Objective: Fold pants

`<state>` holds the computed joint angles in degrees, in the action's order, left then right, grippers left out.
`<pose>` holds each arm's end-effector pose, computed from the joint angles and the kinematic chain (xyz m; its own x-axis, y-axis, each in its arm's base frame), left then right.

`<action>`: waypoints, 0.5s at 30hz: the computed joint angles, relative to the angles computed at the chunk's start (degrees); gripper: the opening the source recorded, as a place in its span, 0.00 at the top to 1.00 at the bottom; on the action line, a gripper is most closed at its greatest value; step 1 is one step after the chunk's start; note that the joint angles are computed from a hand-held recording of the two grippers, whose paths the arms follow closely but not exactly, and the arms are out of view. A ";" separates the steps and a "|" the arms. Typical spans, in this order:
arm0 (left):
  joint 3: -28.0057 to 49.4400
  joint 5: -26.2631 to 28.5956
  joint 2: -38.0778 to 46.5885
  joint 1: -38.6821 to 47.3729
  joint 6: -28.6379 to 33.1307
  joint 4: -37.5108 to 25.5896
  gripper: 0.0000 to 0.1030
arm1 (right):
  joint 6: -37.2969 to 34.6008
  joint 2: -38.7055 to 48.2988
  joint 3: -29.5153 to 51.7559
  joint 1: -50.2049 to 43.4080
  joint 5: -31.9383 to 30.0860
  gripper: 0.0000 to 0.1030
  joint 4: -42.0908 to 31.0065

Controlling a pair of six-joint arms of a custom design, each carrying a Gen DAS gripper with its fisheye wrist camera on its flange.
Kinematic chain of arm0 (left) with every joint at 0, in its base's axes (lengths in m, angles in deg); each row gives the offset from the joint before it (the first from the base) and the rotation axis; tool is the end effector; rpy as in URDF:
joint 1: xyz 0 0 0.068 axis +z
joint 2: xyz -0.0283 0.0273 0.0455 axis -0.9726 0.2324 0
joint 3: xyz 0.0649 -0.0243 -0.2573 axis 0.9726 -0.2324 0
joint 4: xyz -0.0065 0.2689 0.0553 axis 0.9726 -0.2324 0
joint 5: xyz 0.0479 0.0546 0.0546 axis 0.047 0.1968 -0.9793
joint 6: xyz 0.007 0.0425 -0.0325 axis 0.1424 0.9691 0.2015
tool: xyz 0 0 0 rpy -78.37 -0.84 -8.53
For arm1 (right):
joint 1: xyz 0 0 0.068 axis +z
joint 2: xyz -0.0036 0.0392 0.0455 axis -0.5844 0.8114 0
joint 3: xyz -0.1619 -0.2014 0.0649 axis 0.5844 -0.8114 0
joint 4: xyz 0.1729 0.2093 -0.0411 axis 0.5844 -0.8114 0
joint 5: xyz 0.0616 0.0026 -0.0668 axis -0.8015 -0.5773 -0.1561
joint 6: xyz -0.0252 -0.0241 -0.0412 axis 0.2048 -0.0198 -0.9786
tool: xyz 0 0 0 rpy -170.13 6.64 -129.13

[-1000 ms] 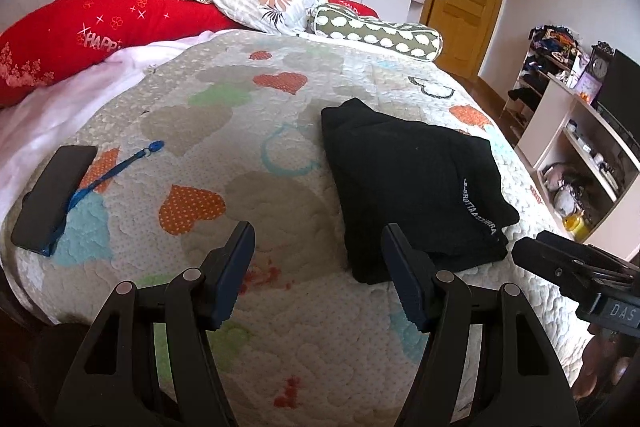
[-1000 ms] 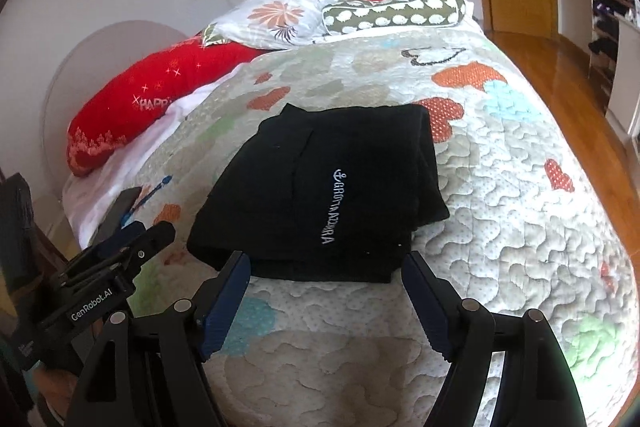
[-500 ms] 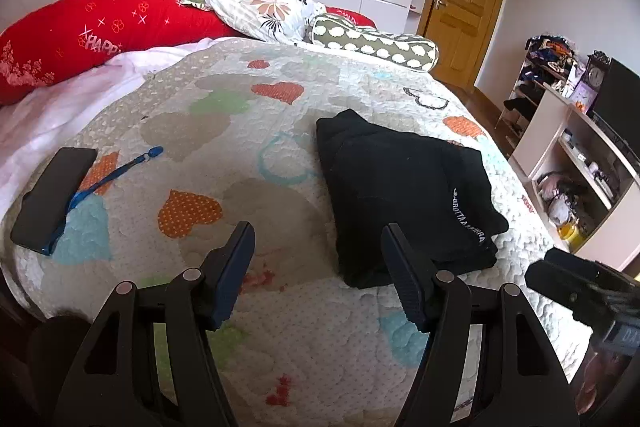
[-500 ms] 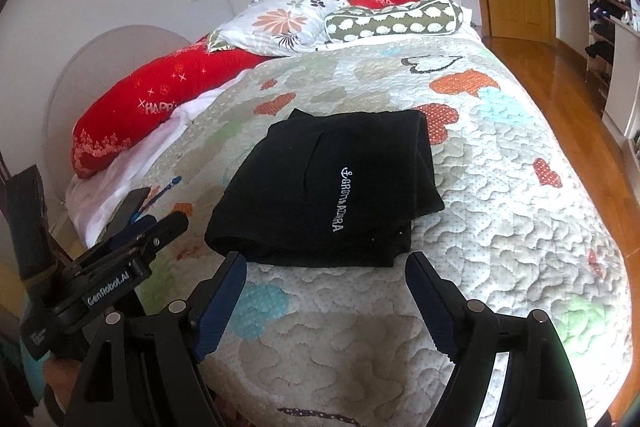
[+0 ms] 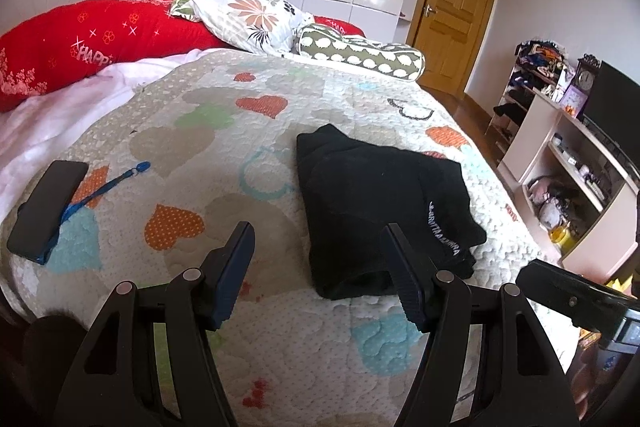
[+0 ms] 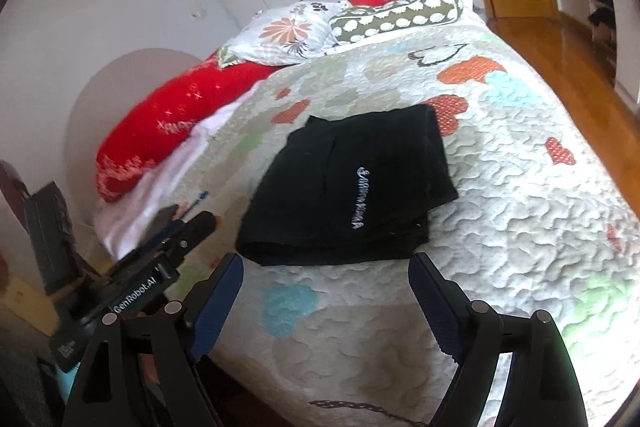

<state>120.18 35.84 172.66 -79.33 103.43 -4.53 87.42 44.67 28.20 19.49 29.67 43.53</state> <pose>0.2701 -0.0314 0.1228 -0.5961 0.2309 -0.7690 0.5575 0.8083 -0.1894 0.1254 0.1428 0.1381 -0.5671 0.5087 -0.6477 0.3026 0.8601 0.4106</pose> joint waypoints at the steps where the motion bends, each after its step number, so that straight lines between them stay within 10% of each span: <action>1: 0.07 0.32 0.12 0.06 -0.24 0.02 0.36 | -0.96 0.04 0.10 -0.67 -0.04 0.18 -0.03; 15: 12.57 -2.70 13.56 -3.04 3.55 -6.05 0.36 | -24.22 8.15 -8.36 -34.93 -21.91 0.16 22.29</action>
<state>132.75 33.14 186.22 -82.37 106.98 -10.58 63.20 52.82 19.84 -15.45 7.77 65.81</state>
